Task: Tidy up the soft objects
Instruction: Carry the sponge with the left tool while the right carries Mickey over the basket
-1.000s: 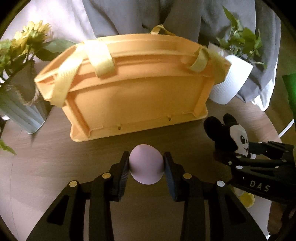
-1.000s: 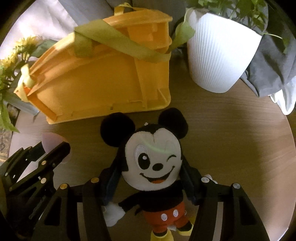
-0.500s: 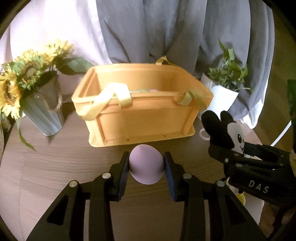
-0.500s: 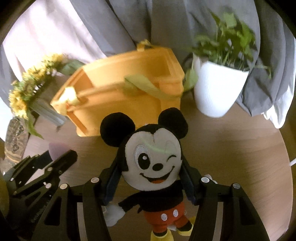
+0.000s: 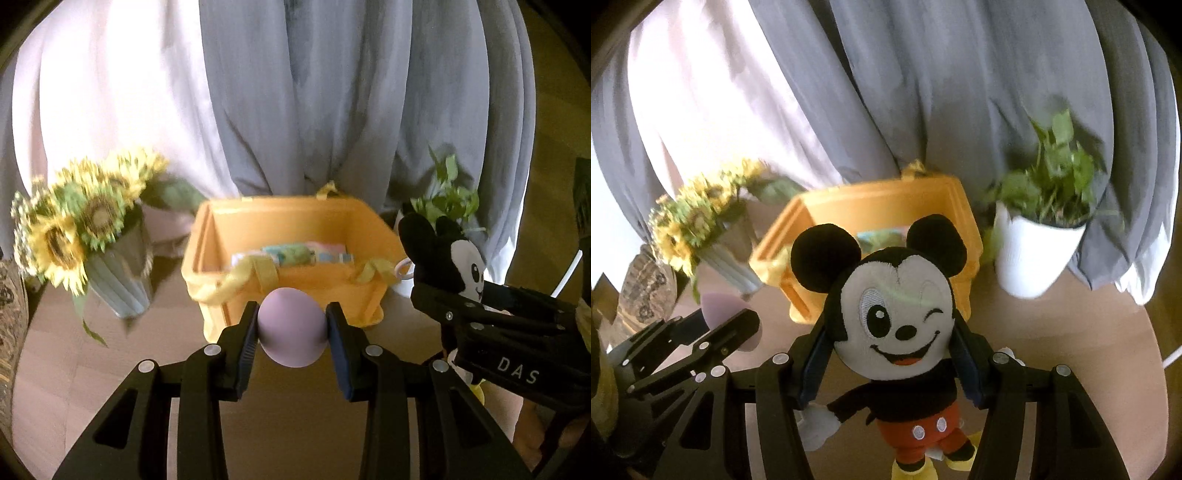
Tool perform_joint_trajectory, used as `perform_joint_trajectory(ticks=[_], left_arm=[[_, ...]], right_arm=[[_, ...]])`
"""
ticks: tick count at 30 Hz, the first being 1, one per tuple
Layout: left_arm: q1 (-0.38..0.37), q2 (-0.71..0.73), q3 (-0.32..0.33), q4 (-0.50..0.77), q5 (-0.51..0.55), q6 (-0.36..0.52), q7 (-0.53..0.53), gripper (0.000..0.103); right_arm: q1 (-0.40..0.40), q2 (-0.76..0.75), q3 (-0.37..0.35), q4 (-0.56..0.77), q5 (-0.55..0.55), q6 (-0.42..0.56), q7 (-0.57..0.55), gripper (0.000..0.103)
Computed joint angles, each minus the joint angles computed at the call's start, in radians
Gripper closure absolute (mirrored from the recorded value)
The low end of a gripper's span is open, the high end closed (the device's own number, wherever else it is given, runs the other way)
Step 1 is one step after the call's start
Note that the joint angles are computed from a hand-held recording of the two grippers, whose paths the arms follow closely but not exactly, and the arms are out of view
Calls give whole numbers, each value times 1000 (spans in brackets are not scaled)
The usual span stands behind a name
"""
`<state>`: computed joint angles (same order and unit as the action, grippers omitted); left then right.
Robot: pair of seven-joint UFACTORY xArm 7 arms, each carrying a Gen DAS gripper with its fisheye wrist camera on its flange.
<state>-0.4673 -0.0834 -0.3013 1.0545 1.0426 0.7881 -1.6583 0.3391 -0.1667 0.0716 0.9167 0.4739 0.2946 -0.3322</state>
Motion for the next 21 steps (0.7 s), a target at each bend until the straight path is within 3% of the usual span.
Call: perform_joint_trajectory(ticks=[13, 19, 21], left_arm=[[36, -22, -2, 80, 111, 34, 32, 67], [50, 13, 22, 139, 120, 29, 87, 67], [54, 27, 36, 156, 109, 15, 106, 67]], right_arm=[[60, 43, -24, 149, 218, -64, -206, 42], [31, 109, 0, 265, 308, -31, -299, 42], [8, 148, 19, 317, 277, -9, -291, 42]])
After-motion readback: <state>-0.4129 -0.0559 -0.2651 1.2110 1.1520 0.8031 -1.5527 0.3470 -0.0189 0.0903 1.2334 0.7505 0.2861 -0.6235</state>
